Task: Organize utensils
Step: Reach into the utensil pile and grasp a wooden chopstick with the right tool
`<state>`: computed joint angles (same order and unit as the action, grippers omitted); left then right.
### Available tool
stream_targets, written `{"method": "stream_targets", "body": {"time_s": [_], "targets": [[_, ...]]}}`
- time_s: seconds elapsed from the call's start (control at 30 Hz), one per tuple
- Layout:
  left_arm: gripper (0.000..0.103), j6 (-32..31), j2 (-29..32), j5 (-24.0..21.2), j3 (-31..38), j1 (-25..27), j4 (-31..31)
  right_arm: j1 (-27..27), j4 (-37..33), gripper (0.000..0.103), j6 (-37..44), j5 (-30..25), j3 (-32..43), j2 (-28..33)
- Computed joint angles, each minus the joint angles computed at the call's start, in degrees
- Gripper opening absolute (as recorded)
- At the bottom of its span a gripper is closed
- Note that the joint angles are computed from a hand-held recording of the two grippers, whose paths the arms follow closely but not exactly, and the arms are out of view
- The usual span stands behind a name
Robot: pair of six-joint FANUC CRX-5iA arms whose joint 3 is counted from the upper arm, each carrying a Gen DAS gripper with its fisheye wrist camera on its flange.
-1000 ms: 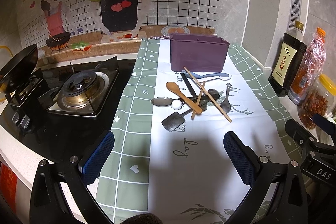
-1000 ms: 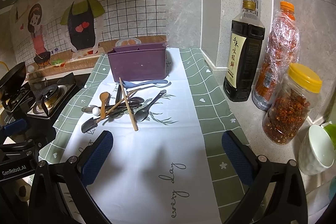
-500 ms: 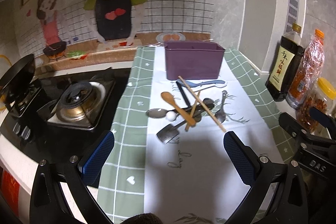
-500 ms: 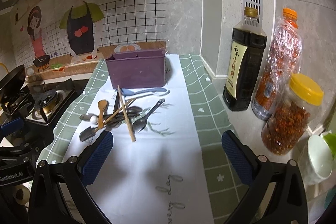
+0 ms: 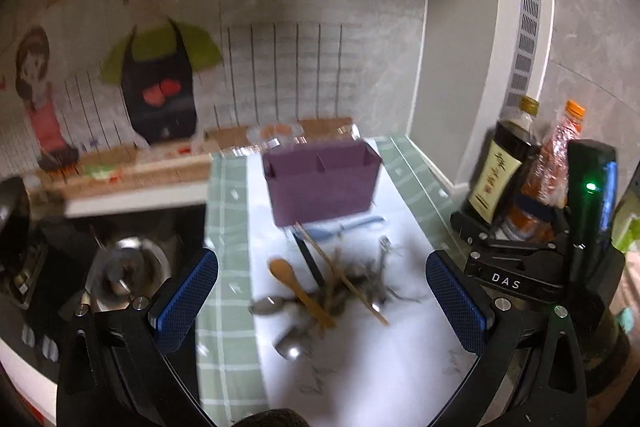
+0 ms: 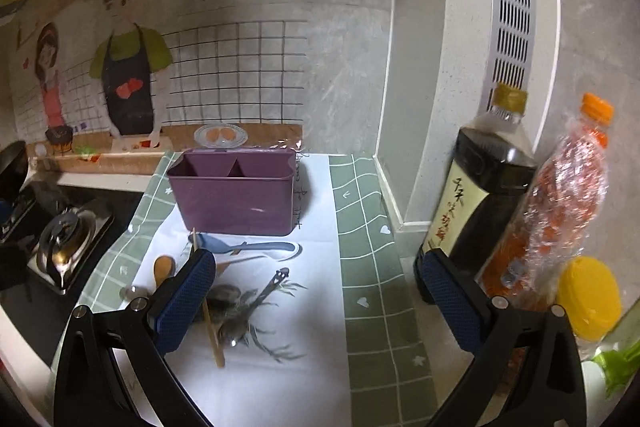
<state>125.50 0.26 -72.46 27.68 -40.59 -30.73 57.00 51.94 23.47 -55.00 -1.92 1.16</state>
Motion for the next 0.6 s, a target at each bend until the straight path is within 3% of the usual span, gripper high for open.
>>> {"method": "stream_targets", "body": {"time_s": [0.13, 0.2, 0.3, 0.37, 0.43, 0.6], "targets": [[0.103, 0.09, -0.16, 0.30, -1.13, 2.30, -0.64, -2.18, -12.25, 0.103, 7.83, 1.45, 5.97, 3.42], [0.103, 2.52, -0.45, -0.20, -2.79, 3.49, -2.24, -2.78, -16.53, 0.097, 11.73, 1.06, 8.66, 5.56], [0.103, 4.55, -1.73, 1.19, -7.01, 6.48, -0.21, -3.56, -24.28, 0.075, 19.63, 0.99, 12.69, 8.58], [0.103, 4.02, -1.95, 1.76, -9.48, 9.15, 3.23, -4.04, -29.82, 0.050, 25.95, -0.76, 17.25, 11.81], [0.103, 3.99, -1.97, 1.31, -10.92, 10.40, 4.47, -4.69, -36.02, 0.033, 32.23, -3.00, 23.77, 16.38], [0.103, 1.70, -1.28, 1.36, -12.49, 11.66, 6.28, -4.84, -41.08, 0.030, 38.37, -7.76, 36.36, 26.56]]}}
